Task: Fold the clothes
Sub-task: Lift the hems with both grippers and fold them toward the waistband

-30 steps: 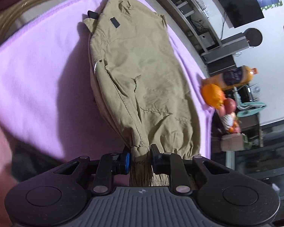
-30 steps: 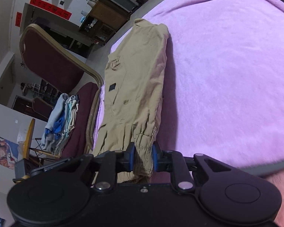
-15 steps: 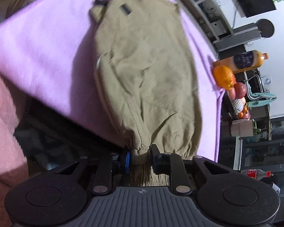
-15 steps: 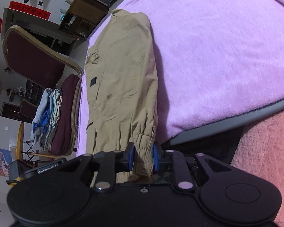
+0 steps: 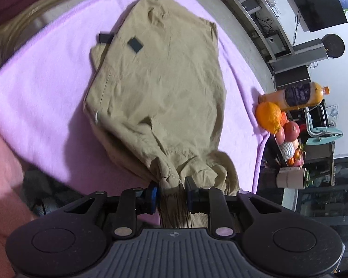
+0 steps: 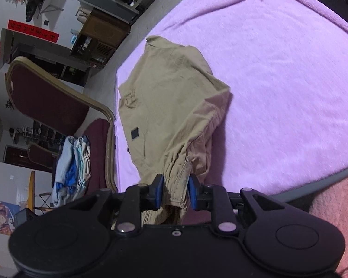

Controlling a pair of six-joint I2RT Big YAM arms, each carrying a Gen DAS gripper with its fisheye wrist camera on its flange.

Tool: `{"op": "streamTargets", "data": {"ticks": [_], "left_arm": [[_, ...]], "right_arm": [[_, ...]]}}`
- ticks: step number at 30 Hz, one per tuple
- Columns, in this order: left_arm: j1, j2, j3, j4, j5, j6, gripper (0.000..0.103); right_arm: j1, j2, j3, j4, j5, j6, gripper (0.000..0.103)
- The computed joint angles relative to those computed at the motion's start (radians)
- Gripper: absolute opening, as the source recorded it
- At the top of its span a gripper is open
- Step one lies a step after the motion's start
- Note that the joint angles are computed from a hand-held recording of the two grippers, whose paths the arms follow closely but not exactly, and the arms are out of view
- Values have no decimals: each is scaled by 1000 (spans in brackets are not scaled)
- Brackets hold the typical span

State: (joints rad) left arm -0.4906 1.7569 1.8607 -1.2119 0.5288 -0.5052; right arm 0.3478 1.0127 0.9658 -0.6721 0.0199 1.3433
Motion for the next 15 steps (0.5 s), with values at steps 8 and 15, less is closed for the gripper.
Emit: {"op": "streamTargets", "data": {"ticks": [8, 15], "left_arm": [[-4, 202, 365, -114, -129, 107, 41], [88, 16, 76, 355, -154, 46, 72]], "right_arm": [[-122, 219, 214, 7, -2, -93, 30], [-167, 238, 259, 9, 116, -262, 63]]}}
